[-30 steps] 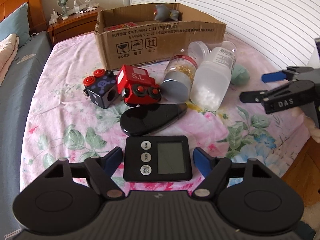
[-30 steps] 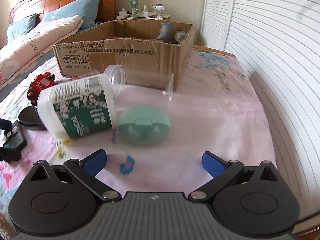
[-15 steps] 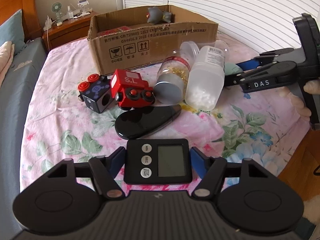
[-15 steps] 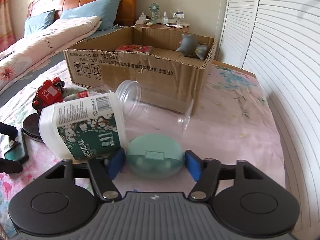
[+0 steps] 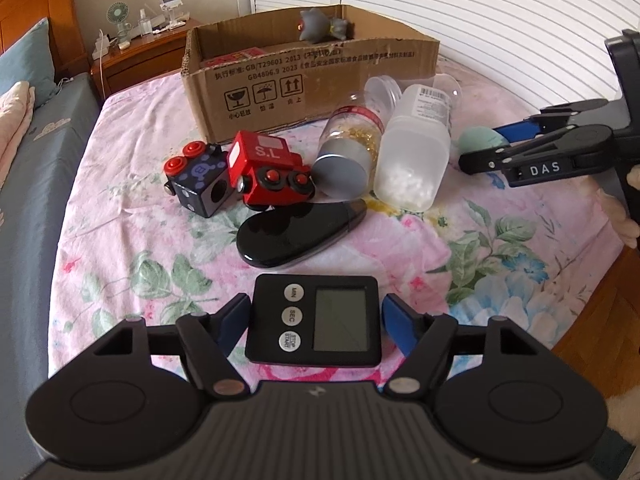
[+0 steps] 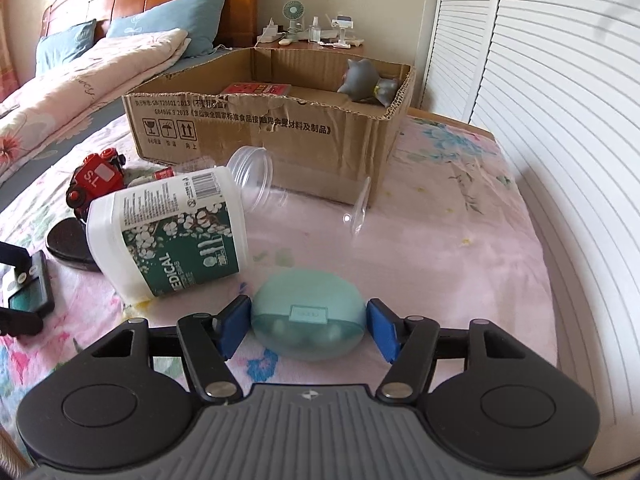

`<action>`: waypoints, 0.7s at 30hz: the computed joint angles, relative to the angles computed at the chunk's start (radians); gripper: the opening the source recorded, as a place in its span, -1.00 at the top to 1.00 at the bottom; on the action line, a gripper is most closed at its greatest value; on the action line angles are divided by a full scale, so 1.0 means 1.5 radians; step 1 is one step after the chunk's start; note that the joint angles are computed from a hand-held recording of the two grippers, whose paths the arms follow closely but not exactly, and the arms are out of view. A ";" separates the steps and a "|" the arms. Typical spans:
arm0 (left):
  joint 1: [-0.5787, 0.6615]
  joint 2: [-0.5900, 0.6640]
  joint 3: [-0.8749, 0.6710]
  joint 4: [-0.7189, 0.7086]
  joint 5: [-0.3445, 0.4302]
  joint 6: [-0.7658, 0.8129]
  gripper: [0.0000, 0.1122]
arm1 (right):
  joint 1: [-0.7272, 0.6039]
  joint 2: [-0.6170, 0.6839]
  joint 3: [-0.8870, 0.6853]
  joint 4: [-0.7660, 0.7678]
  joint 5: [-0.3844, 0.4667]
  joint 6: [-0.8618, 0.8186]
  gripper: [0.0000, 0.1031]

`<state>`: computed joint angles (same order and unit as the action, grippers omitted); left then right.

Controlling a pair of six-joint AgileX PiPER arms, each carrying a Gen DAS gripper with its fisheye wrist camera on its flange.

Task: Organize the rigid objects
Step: 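Grasp the mint-green oval case with the right gripper, then drop the timer into the cardboard box with the left gripper while the right carries the green case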

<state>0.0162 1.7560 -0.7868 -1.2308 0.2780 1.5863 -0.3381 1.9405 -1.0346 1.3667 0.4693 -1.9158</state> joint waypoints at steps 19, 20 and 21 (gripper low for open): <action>0.019 -0.029 -0.046 0.217 0.076 -0.159 -0.23 | -0.007 -0.067 0.016 -0.135 0.011 0.078 -0.28; 0.021 -0.031 -0.053 0.229 0.084 -0.172 -0.23 | -0.009 -0.070 0.014 -0.145 0.016 0.083 -0.28; 0.024 -0.032 -0.061 0.237 0.092 -0.180 -0.23 | -0.011 -0.074 0.014 -0.154 0.021 0.087 -0.28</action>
